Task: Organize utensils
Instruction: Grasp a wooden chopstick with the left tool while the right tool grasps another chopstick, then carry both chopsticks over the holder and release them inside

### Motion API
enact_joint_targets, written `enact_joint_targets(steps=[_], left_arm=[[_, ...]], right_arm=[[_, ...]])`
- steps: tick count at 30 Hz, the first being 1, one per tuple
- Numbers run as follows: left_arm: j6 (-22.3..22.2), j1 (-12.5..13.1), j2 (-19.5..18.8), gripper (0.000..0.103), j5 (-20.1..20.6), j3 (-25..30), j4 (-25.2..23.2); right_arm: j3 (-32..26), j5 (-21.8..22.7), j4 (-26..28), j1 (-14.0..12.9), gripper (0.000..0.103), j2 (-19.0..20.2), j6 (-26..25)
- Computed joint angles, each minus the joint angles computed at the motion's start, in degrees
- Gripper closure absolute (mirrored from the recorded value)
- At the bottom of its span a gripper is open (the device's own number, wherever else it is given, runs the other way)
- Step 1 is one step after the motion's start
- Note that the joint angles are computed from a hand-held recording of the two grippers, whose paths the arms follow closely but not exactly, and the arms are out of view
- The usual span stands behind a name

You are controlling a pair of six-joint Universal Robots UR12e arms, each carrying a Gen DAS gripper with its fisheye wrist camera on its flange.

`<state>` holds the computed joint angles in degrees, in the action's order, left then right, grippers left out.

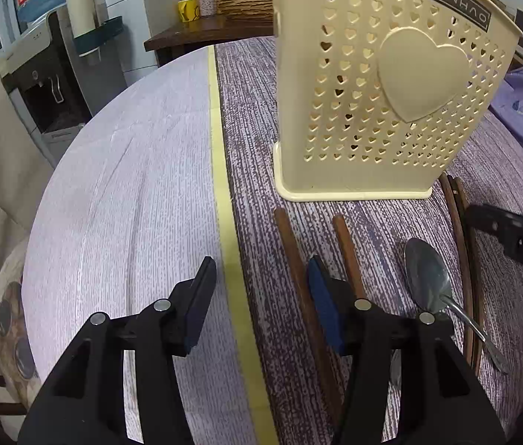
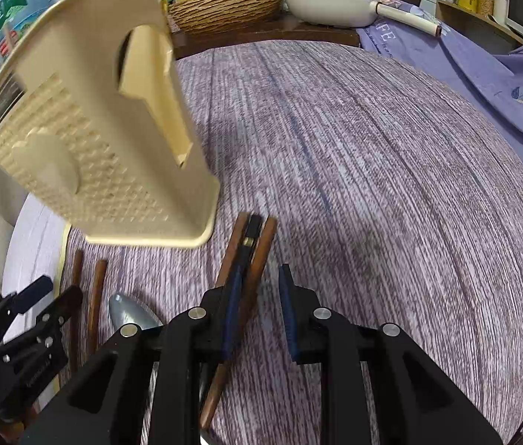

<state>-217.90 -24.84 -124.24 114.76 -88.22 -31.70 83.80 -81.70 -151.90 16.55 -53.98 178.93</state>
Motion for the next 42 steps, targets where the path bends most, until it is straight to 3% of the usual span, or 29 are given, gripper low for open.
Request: enact_joint_targets(steps=[5,10,12,14,19,28,36,42], left_arm=[[0.36,0.93,-0.42,0.059,-1.99,1.45,-1.61],[1.61,0.41,-1.60,0.074,-0.86,3.95,-4.12],[1.68,0.46,-1.66,0.082,-1.68,4.06,-3.79],[2.17,0.20,-1.92,0.091,-1.53,4.45,-3.91],[1.16,-0.28,-2.31,0.093,-0.33,4.86,-3.80],[-1.08,0.67,0.04,0.094,-3.74,0.06,6.92],[0.74,-0.90,3.61,0.095,0.85,-3.80,18.08],[2.48,-2.61,5.81,0.096,4.31,-5.26,23.50]], right_arm=[[-4.48,-0.13,6.20,0.14,0.083,1.98,1.24],[-5.79,-2.28,5.75,0.68,0.085,3.04,1.09],[-5.72,-3.34,5.17,0.85,0.093,3.14,1.25],[-3.98,-2.46,3.18,0.78,0.094,2.39,2.07],[-1.33,3.56,-0.76,-0.58,0.095,1.43,7.62],[2.06,8.70,-15.95,-2.51,0.095,0.69,11.63],[6.42,10.69,-28.35,-3.65,0.096,-3.47,6.70],[9.06,13.05,-33.57,-4.51,0.096,-6.41,3.70]])
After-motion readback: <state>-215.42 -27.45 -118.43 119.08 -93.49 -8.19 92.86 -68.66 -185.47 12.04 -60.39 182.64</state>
